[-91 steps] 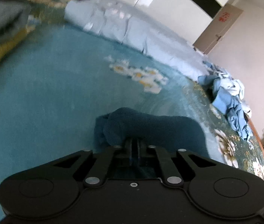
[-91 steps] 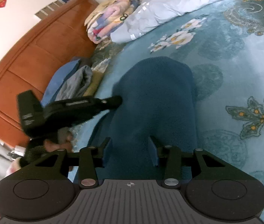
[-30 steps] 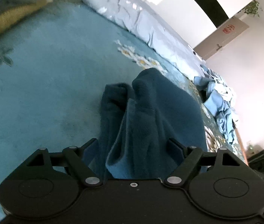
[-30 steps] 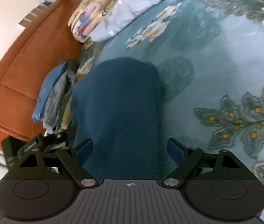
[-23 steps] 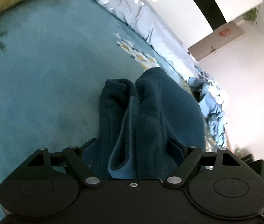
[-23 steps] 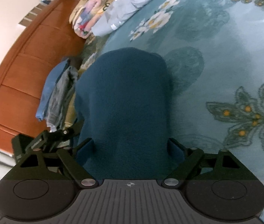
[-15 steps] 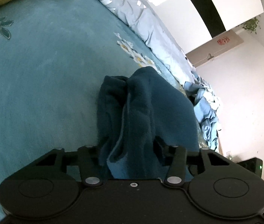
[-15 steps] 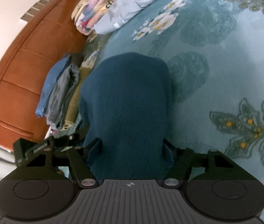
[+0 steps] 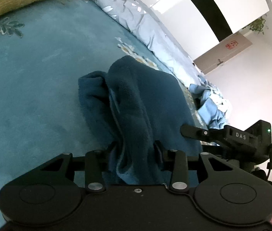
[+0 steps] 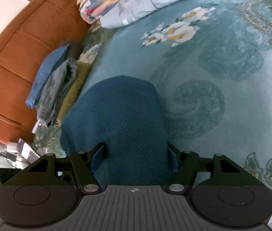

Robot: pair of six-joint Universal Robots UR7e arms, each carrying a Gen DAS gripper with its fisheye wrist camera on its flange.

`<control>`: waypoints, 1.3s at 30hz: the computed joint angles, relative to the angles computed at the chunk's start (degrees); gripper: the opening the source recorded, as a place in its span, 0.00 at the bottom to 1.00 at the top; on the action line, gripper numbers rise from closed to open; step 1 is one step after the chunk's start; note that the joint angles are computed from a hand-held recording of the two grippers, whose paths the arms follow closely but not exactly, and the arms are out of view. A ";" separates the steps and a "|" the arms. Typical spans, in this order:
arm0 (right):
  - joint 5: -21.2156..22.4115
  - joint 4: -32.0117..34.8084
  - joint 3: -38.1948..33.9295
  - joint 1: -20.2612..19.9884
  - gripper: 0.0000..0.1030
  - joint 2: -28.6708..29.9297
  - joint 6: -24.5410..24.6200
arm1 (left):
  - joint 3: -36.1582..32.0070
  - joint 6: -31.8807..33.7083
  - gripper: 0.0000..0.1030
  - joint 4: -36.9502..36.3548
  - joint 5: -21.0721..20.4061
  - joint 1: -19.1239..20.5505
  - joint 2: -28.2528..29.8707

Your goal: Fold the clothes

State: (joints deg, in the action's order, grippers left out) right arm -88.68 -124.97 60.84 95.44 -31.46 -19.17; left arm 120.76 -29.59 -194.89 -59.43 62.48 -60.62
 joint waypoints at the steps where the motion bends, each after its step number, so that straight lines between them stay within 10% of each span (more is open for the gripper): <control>1: 0.00 -0.76 0.66 -0.06 0.64 -0.24 0.06 | -0.09 -0.41 0.37 0.13 -0.55 0.31 -0.11; 8: 0.56 -7.12 5.15 -0.19 0.68 -2.95 3.16 | 0.40 4.51 0.55 2.65 0.20 -0.59 -2.90; 19: 2.54 -41.85 32.39 -2.33 0.89 -17.19 17.62 | -7.16 16.86 0.81 5.15 -1.01 1.83 -6.07; 29: 1.18 -49.00 43.24 -5.01 1.00 -20.28 28.09 | -17.76 25.14 0.98 17.70 -5.54 5.21 -1.87; 39: 3.69 -51.08 44.85 -6.32 1.00 -17.27 31.97 | -24.62 17.99 0.98 31.59 -15.31 11.59 0.84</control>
